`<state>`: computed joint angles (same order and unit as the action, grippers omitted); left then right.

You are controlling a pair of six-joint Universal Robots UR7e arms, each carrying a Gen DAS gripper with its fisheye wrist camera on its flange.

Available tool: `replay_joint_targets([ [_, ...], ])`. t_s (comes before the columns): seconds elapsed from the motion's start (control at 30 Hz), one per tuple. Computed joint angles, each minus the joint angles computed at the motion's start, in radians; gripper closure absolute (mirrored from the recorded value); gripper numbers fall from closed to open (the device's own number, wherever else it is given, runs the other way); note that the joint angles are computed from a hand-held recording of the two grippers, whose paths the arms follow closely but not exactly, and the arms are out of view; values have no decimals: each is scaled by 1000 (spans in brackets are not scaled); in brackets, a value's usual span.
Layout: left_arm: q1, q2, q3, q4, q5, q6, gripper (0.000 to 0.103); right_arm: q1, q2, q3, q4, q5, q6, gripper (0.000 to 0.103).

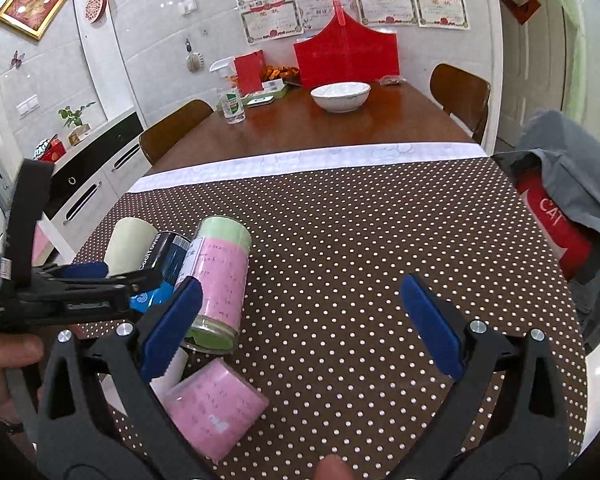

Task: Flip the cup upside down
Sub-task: 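Reach the left gripper to the black-blue CoolTowel can and close on it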

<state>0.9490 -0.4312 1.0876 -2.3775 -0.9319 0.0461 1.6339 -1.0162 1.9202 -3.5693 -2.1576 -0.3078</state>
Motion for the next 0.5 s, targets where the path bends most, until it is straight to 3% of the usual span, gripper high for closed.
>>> replay_joint_targets([
  [0.1,-1,13,-8,-13,23,30,5,-8,2,-11,19,1,9,6],
  [0.3,6,49,-87,90,-9,29,30,-23,1,-17,44,3,31,6],
  [0.5,27,93,-163,180,-23,-6,31,-20,7,-26,49,-5,31,6],
])
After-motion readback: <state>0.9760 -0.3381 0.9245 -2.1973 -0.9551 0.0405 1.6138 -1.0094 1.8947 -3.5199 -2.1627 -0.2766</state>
